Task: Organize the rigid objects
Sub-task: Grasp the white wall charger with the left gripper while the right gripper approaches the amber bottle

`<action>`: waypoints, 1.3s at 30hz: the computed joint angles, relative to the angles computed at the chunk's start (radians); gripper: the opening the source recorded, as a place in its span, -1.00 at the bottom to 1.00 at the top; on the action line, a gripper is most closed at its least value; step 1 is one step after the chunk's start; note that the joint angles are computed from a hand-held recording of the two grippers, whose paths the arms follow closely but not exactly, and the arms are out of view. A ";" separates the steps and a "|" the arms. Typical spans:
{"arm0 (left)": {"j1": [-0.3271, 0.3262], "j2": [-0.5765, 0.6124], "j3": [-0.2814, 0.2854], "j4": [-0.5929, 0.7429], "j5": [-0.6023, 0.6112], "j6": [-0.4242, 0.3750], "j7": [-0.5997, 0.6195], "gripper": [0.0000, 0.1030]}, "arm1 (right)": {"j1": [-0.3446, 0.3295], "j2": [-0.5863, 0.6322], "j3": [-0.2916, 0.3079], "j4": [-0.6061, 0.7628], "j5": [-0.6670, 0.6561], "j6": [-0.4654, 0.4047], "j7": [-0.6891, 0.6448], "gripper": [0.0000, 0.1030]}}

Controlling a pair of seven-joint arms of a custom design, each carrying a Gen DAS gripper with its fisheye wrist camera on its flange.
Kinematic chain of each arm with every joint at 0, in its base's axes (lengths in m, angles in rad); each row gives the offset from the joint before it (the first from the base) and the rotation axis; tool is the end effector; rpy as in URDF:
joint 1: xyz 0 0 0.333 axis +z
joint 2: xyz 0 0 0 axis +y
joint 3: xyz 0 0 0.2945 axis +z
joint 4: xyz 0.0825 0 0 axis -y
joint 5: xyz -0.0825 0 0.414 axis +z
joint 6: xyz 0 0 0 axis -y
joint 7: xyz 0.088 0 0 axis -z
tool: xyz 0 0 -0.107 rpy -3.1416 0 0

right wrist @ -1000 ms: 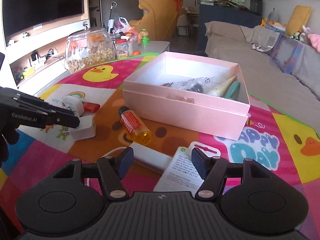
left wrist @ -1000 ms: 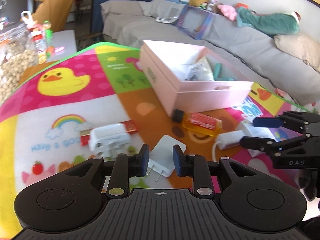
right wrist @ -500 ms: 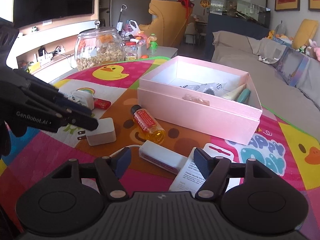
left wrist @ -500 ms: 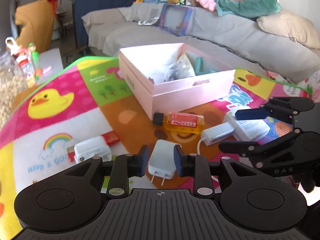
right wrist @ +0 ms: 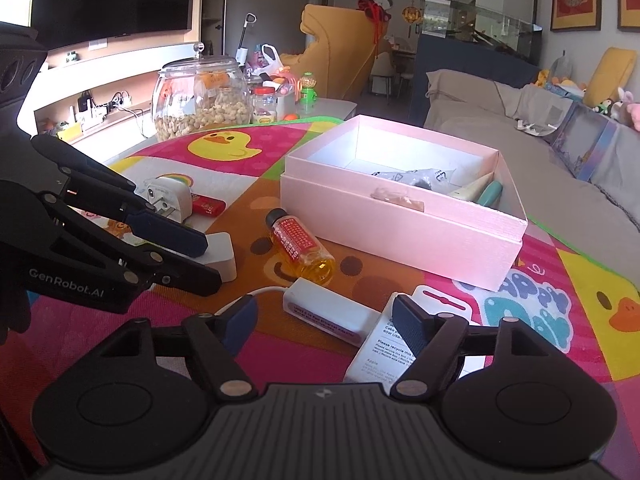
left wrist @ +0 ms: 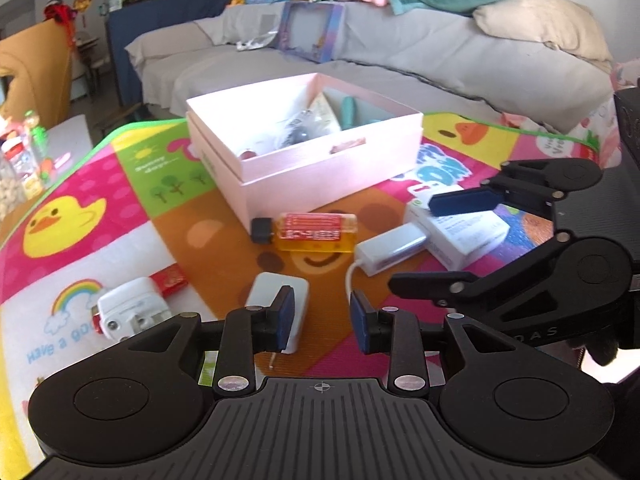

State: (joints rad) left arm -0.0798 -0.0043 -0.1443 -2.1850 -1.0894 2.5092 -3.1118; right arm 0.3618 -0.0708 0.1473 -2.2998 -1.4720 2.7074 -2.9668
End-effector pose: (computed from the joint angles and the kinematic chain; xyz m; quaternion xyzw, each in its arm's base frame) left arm 0.5702 -0.1230 0.3820 -0.2525 0.8830 -0.3820 0.1034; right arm 0.4612 0.2973 0.3645 -0.6379 0.6206 -0.3399 0.3041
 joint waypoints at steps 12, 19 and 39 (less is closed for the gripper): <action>-0.002 0.015 -0.003 0.020 0.005 0.087 -0.009 -0.36 | 0.016 0.009 0.005 0.001 -0.044 -0.038 0.024 0.59; 0.025 0.066 -0.005 0.082 0.071 0.020 -0.107 -0.35 | 0.021 0.014 0.005 0.005 -0.042 -0.049 0.012 0.63; 0.055 0.090 -0.018 0.116 0.108 -0.088 -0.186 -0.28 | 0.034 0.030 0.003 0.016 -0.032 -0.071 -0.023 0.71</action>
State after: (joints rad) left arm -0.0246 0.0858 -0.1618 -2.0690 -0.9814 2.4210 -3.2983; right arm 0.3958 -0.0413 0.1504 -2.2836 -1.5037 2.6368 -2.9894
